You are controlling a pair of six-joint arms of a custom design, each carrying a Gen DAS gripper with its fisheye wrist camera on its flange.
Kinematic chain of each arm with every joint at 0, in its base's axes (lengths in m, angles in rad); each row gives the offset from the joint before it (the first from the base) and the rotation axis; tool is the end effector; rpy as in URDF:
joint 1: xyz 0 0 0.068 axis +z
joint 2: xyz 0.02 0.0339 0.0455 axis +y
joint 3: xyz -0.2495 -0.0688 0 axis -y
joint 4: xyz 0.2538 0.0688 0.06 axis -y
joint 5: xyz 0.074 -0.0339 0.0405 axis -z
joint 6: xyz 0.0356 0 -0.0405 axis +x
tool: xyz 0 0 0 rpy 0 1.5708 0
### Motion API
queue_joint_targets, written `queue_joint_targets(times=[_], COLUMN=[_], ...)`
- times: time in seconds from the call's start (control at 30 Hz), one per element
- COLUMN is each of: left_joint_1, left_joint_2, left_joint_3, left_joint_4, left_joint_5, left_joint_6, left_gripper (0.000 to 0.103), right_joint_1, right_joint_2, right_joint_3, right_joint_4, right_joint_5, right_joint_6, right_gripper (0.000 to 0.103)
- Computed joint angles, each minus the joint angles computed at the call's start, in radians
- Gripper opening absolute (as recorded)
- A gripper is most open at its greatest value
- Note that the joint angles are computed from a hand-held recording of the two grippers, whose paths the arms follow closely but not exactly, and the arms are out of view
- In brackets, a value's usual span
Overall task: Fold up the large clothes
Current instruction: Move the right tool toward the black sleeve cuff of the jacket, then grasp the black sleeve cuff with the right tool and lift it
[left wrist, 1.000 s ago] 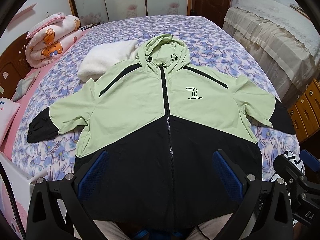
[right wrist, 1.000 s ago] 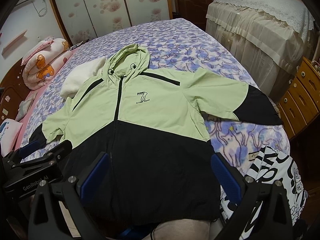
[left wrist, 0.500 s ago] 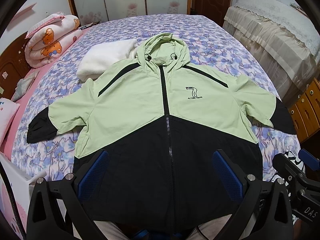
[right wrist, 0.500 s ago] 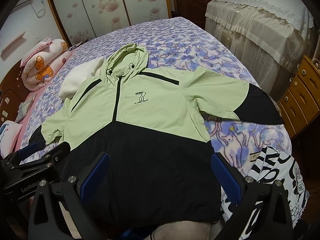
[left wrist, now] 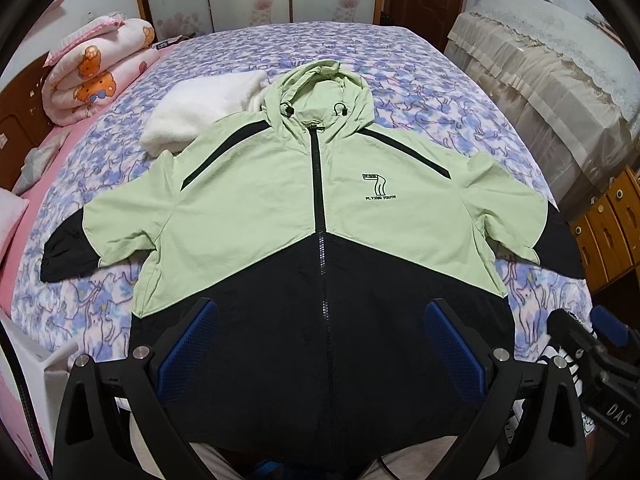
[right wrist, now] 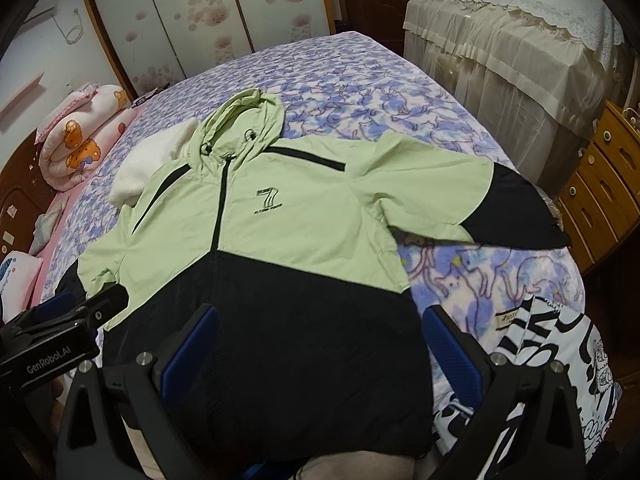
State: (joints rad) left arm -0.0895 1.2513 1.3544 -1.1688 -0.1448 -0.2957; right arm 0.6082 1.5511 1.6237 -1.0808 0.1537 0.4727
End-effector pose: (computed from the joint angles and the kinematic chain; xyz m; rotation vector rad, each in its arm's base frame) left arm 0.2403 -0.0164 0.3406 -0.3182 2.5996 0.0571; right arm 0.2675 0.1796 0.3489 -0.1171 2.5724 0.2128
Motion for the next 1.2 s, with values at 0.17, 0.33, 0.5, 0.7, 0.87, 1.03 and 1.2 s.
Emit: queue_joint_targets(times=[0.17, 0.33, 0.5, 0.7, 0.87, 1.03, 1.2], left_joint_1=[-0.059, -0.102, -0.131, -0.196, -0.224, -0.229, -0.242], left_joint_2=[0.060, 0.136, 0.204, 0.282, 0.387, 0.524, 0.635], left_joint_3=[0.075, 0.189, 0.280, 0.363, 0.452, 0.543, 0.577], left_joint_4=[0.009, 0.011, 0.024, 0.055, 0.070, 0.100, 0.161], left_joint_5=[-0.049, -0.065, -0.052, -0.115, -0.113, -0.038, 0.008], left_joint_6=[0.004, 0.013, 0.025, 0.043, 0.053, 0.060, 0.053], left_gripper=[0.101, 0.101, 0.101, 0.101, 0.101, 0.101, 0.101], right_joint_1=[-0.067, -0.146, -0.235, -0.327, -0.423, -0.527, -0.669], right_joint_2=[0.010, 0.010, 0.028, 0.050, 0.077, 0.112, 0.146], right_joint_3=[0.021, 0.012, 0.016, 0.020, 0.008, -0.034, -0.139], right_joint_4=[-0.005, 0.038, 0.048, 0.072, 0.113, 0.159, 0.255], right_joint_5=[-0.029, -0.044, -0.057, -0.075, -0.125, -0.170, -0.247], right_joint_6=[-0.018, -0.032, -0.046, -0.067, -0.073, -0.066, -0.024], right_gripper=[0.101, 0.101, 0.101, 0.101, 0.101, 0.101, 0.101])
